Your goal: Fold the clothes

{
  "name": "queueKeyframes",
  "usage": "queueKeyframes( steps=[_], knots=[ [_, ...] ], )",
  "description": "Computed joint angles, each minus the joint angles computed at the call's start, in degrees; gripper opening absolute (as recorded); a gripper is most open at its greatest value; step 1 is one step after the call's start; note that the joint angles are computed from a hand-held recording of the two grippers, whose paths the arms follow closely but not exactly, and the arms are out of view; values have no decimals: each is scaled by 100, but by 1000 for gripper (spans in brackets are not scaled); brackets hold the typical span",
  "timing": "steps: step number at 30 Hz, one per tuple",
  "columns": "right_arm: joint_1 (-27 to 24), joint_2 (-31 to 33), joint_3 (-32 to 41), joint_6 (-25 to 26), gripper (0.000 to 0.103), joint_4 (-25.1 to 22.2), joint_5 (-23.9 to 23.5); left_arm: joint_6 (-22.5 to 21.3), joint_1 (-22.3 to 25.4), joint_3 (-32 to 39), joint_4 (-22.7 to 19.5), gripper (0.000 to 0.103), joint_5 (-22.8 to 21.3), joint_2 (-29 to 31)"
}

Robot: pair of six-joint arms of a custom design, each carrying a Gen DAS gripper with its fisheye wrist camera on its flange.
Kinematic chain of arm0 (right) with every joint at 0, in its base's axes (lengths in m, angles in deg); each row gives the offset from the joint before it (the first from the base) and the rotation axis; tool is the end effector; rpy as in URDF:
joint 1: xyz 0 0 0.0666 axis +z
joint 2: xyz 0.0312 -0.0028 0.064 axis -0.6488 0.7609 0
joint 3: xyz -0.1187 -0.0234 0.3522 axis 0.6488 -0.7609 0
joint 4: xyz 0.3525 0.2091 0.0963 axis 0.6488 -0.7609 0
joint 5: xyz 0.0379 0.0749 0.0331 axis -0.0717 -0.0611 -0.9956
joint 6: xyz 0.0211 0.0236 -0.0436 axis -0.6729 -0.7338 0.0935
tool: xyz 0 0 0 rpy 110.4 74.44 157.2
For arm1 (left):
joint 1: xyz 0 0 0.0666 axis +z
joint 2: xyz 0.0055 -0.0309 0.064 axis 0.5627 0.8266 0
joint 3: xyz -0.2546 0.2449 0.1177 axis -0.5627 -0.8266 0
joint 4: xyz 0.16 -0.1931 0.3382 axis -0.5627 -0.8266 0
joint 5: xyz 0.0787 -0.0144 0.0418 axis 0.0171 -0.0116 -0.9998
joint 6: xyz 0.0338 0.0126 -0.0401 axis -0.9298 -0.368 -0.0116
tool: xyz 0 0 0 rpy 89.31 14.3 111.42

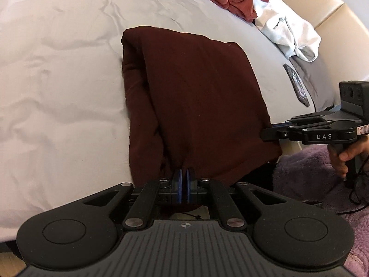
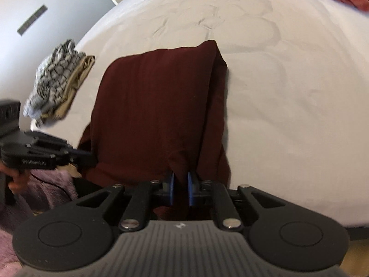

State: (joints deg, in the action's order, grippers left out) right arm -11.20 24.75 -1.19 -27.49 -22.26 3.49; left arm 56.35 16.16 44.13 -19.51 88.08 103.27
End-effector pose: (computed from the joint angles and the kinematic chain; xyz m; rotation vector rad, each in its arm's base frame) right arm 0.4735 0.2672 0.3163 0.2505 2.5898 0.5600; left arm 0.6144 -0.2211 0.3076 1.0073 2.6206 -0.8050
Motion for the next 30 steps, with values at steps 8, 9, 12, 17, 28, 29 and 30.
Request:
queueKeyframes(
  steps=[8,9,12,17,28,29,30],
  knots=[
    [-42,-652,-458,-63,46,409,263,-115,132,-162,224,45,338,-437],
    [-60,-707,-513,-121,46,561,351,125,175,-153,416,45,481,-446],
    [-143,-703,-537,-241,44,871,602,1150,264,-109,1180,43,670,-367],
    [-368,-478,-485,-641,39,1428,689,2397,285,99,2035,38,653,-48],
    [-829,201,-80,-1573,41,1941,484,3610,248,1038,2353,35,916,895],
    [-865,266,-49,-1725,41,2001,408,3692,232,1167,2318,34,924,1013],
    [-896,340,-6,-1856,40,2034,321,3745,220,1291,2253,33,913,1117]
  ],
)
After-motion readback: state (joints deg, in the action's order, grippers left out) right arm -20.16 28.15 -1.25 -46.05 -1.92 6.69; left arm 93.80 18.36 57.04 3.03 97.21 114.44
